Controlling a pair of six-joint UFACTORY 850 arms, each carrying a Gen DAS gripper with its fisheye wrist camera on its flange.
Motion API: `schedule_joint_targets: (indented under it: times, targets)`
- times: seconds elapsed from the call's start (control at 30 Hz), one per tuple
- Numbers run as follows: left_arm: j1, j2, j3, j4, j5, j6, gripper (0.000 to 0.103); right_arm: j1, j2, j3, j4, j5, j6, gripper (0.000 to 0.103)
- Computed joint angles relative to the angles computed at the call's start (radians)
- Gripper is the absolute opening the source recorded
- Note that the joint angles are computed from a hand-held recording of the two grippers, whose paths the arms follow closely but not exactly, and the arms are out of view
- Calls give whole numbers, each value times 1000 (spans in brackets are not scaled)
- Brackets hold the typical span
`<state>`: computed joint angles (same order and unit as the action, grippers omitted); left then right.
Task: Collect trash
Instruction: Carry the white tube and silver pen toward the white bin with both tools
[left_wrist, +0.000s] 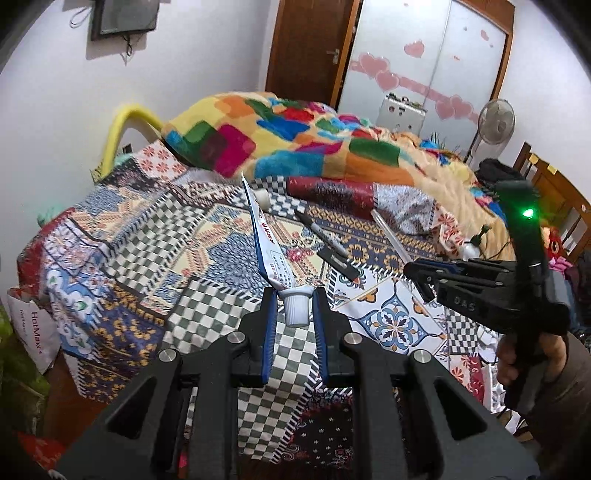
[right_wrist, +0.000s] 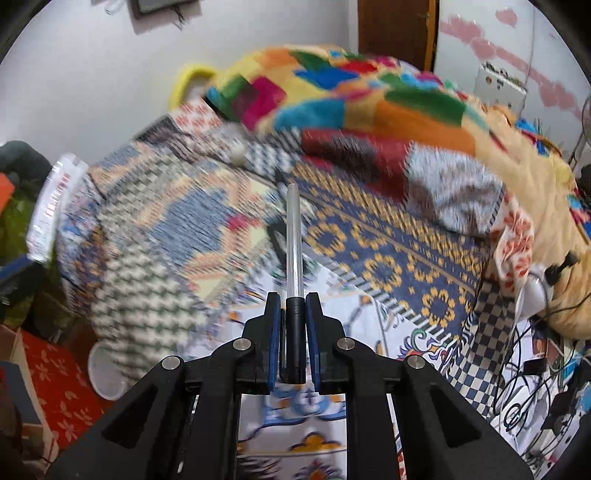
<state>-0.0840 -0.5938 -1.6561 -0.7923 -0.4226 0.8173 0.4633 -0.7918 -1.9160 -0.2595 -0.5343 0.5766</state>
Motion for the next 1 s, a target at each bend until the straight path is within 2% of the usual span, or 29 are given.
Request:
schedule_joint_targets:
  times: [0.27,0.57,0.8,0.87,1.0]
  targets:
    - [69,138,133,-122,32,120,18,85,51,-34,-39,42,27,12]
    - [190,274,279,-227,48,243,18,185,17,-142,13,43,-26,12]
    - [298,320,354,-237,37,280,18,252,-78,-288,117,-9,-118,12]
    - [328,322,369,-224,33,279,18,270,-118,-348,136,-41,-142,12]
    - [373,320,392,-195,29,266,18,302,-248,-549,189,-147,-200,12]
